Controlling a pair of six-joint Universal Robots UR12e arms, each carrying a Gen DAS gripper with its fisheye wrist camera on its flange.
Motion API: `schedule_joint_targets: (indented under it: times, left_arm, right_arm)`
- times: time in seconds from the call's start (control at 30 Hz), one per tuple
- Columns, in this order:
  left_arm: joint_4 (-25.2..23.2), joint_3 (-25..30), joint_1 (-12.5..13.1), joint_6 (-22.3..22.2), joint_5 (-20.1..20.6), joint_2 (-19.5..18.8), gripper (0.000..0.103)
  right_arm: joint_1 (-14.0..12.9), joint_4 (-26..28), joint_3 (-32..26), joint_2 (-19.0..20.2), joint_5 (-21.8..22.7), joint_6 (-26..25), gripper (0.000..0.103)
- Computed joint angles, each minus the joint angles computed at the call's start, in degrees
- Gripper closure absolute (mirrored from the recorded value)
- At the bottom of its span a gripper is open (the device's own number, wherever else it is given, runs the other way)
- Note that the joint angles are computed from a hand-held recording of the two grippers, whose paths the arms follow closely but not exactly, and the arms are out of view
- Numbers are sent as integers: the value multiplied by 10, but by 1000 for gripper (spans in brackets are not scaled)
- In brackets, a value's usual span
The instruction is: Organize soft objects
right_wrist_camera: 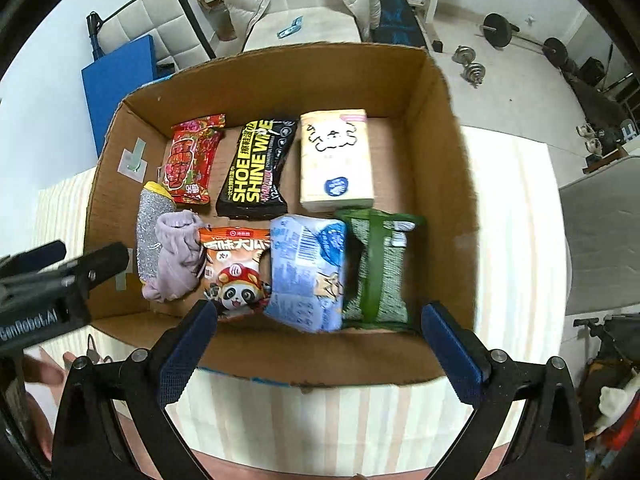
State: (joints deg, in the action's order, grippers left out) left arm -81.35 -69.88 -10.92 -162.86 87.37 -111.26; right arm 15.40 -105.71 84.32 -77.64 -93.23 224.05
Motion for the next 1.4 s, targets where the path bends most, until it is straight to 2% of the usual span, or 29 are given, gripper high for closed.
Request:
schedule_joint_targets:
  times: [0.1,0.27,0.4,0.43,0.67,0.8,1.1,1.4]
  left_arm:
    - [23,-21,1,-6,-4,18,2]
    - [106,-68,3,0,-10,70,2]
    - [131,-94,11,-4,-31,113,2]
    - [115,-91,13,-4,-32,120,2]
    - [130,-129,32,-2,-60,191,2]
    - [146,-151,42,-3,-69,227,2]
    - [123,-173,63,8,-108,285,2]
    - [140,-193,71,12,-118,326,2]
  right_arm:
    - [5,2,0,-14,-14,3,0]
    - [23,0,-2,-37,-54,14,0]
    - [43,5,-3,-63,-81,20,0]
    - [48,6,-4,-69,-86,21,0]
    - [91,6,2,-117,-130,51,0]
    - [118,13,-3,-136,-170,68,0]
    - [171,32,-21,-162,-232,94,0]
    - [210,45,-43,-167,-262,92,0]
